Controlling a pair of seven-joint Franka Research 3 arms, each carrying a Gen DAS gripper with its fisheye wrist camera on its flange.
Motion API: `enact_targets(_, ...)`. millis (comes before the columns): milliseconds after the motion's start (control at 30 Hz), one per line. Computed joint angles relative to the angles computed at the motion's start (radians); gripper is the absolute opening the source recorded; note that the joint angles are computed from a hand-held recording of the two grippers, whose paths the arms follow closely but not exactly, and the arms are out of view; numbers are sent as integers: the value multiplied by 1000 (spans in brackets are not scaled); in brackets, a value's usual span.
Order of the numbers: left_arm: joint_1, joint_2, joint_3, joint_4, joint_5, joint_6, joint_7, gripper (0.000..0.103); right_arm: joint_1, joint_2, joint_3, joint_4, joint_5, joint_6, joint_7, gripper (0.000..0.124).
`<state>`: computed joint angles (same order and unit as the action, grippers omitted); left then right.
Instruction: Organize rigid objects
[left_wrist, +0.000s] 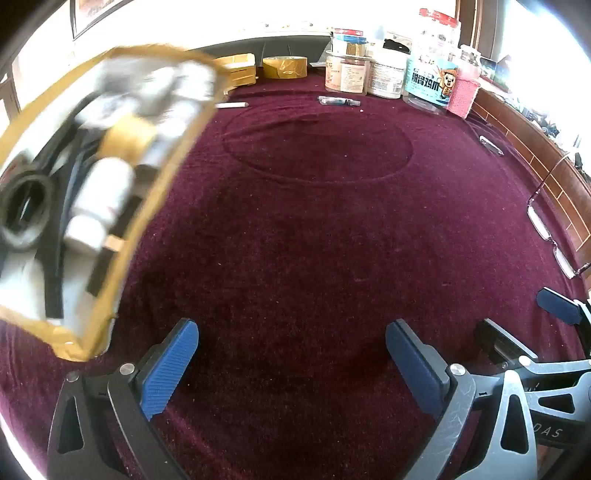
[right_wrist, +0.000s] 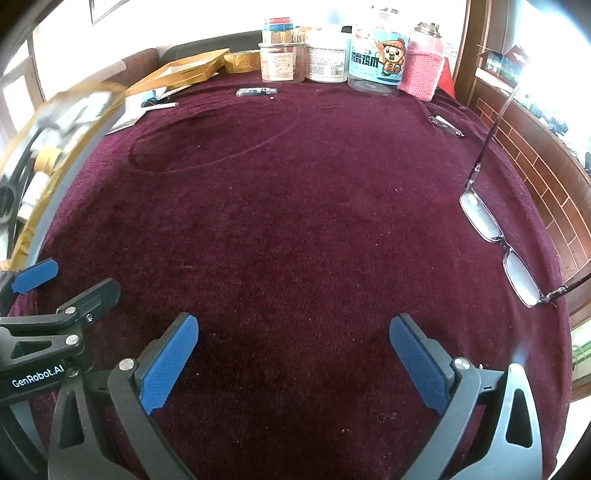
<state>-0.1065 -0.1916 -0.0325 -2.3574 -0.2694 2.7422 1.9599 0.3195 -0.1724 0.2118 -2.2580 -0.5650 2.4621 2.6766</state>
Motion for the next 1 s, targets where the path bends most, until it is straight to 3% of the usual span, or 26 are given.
enact_targets(1000,2,-7,6,-5,-9,-4,14,102,5,0,0,3,2,-6,2,103)
